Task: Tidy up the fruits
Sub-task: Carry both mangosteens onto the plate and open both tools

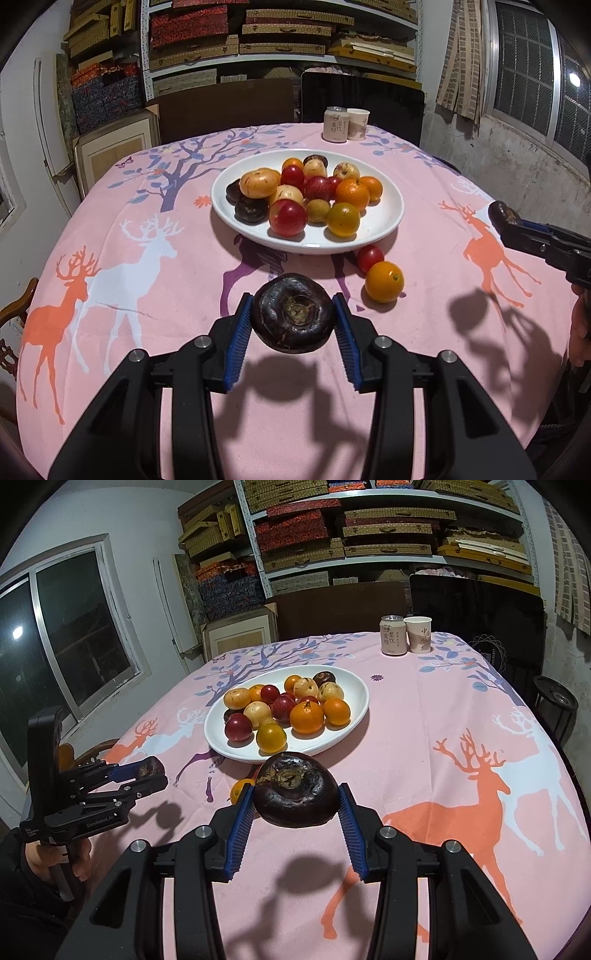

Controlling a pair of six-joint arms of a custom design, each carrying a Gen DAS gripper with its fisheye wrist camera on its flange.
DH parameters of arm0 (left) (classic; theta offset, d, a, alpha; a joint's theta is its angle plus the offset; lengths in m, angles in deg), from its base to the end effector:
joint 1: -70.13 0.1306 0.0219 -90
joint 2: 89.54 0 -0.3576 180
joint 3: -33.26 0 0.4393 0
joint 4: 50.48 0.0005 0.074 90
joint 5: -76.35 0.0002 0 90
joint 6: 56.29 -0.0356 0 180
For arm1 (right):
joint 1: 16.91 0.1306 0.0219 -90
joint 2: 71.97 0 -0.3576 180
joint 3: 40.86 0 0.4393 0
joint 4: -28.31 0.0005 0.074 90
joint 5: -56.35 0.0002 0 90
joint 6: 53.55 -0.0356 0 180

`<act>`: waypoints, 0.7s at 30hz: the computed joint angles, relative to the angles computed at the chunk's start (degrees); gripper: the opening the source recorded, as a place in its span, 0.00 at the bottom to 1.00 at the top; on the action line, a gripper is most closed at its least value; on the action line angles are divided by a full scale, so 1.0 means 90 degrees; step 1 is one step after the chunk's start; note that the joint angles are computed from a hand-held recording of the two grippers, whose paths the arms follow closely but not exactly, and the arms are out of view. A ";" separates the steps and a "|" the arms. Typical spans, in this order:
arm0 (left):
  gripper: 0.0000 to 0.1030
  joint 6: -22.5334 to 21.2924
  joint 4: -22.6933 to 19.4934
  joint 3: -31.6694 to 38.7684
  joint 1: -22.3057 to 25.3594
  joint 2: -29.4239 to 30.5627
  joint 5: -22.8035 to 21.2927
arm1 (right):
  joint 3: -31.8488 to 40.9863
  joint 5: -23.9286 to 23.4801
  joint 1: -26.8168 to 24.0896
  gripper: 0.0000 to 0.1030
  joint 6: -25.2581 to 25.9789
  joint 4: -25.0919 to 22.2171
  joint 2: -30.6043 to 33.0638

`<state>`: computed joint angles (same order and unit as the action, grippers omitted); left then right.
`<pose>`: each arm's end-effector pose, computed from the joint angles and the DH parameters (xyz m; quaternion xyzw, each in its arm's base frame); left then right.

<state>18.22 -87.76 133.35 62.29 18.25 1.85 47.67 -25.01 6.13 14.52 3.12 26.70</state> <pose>0.6356 -0.0976 0.3355 0.2356 0.8860 -0.0990 0.3868 0.5519 0.2284 0.3435 0.0260 0.8861 0.1133 0.4487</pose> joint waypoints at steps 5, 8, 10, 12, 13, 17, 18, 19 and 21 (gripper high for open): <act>0.41 0.0124 -0.0265 0.0783 -0.0062 0.0320 0.0097 | 0.0380 -0.0005 -0.0088 0.44 0.0187 -0.0023 0.0166; 0.41 0.0238 -0.0656 0.1741 -0.0160 0.0891 0.0073 | 0.0915 -0.0098 -0.0218 0.44 0.0290 -0.0084 0.0522; 0.41 0.0309 -0.1039 0.2570 -0.0227 0.1447 0.0026 | 0.1415 -0.0136 -0.0301 0.44 0.0397 -0.0170 0.0911; 0.41 0.0381 -0.1419 0.3426 -0.0290 0.2054 -0.0092 | 0.2032 -0.0180 -0.0375 0.44 0.0514 -0.0388 0.1414; 0.41 0.0425 -0.1637 0.3874 -0.0307 0.2371 -0.0104 | 0.2343 -0.0179 -0.0407 0.44 0.0555 -0.0487 0.1676; 0.41 0.0522 -0.2578 0.5794 -0.0393 0.3704 -0.0208 | 0.3371 -0.0152 -0.0478 0.44 0.0721 -0.0801 0.2542; 0.41 0.0505 -0.2748 0.6156 -0.0416 0.3956 -0.0252 | 0.3560 -0.0159 -0.0488 0.44 0.0705 -0.0853 0.2702; 0.41 0.0485 -0.2856 0.6403 -0.0430 0.4126 -0.0263 | 0.3742 -0.0186 -0.0505 0.44 0.0695 -0.0905 0.2849; 0.41 0.0402 -0.2809 0.6569 -0.0463 0.4262 -0.0241 | 0.4115 -0.0234 -0.0524 0.45 0.0787 -0.1008 0.3138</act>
<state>21.84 -113.04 192.47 58.13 56.61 -0.32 84.70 -27.12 1.41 21.61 -5.96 54.94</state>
